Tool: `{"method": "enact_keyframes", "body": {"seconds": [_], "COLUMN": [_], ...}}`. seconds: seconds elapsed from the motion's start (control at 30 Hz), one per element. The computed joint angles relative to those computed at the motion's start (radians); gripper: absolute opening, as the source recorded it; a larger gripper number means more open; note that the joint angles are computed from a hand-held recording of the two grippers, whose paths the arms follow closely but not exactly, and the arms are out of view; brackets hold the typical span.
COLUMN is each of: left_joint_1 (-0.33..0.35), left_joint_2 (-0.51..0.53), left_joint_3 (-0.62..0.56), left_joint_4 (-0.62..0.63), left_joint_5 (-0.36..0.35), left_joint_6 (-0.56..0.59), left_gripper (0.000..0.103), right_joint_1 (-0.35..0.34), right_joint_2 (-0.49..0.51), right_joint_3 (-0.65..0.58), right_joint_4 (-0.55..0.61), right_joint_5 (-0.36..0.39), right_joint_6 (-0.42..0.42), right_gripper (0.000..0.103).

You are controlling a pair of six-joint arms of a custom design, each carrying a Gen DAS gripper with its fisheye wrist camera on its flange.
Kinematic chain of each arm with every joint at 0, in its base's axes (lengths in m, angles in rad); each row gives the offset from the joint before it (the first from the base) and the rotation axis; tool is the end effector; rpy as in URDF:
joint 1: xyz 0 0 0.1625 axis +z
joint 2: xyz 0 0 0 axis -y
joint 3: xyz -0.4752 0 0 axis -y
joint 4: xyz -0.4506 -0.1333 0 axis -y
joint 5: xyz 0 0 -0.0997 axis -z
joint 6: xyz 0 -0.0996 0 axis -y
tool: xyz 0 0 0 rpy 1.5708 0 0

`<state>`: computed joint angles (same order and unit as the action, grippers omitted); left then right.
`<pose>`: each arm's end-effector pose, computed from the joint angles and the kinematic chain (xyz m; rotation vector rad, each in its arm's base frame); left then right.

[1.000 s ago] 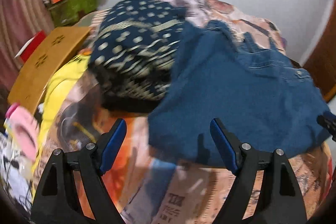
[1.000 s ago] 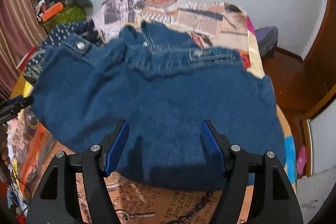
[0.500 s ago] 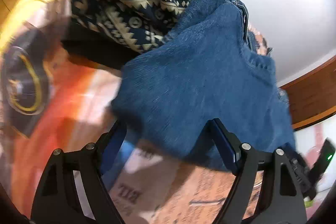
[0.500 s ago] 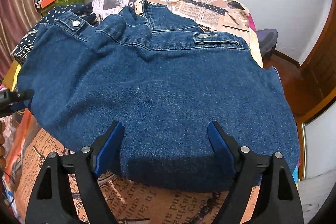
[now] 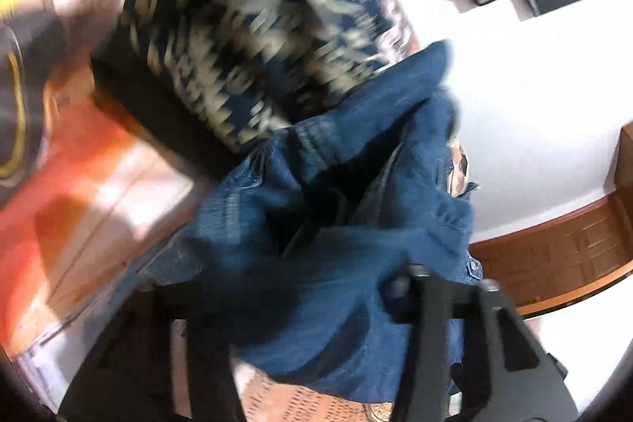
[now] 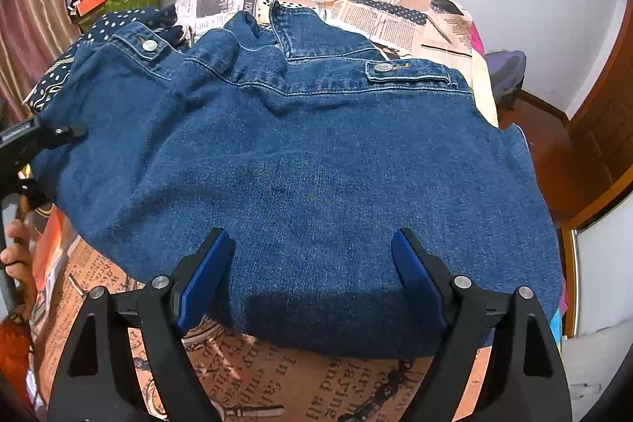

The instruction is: Fold large clothes

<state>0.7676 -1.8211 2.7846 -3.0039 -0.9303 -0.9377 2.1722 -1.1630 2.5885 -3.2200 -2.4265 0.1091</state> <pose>-0.0564 -0.3224 0.2268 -0.4169 2.8270 -1.1616 0.2546 -0.2684 0.1113 0.4541 -2.2993 0.6178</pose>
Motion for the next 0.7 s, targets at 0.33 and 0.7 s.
{"method": "enact_keyframes", "body": {"seconds": [0.33,0.7], "left_joint_1": [-0.406,-0.485], "left_joint_2": [-0.071,-0.106], "left_joint_3": [-0.125,-0.192], "left_joint_4": [0.246,0.379], "left_joint_5": [0.272,0.401], "left_joint_6": [0.054,0.186], "left_gripper": [0.013,0.013], "right_joint_1": [0.050,0.061], "right_joint_2": [-0.070,0.143], "right_joint_3": [-0.061,-0.167], "right_joint_4": [0.071,0.057], "right_joint_5": [0.045,0.203], "right_joint_6": [0.050,0.055], "right_gripper": [0.082,0.082]}}
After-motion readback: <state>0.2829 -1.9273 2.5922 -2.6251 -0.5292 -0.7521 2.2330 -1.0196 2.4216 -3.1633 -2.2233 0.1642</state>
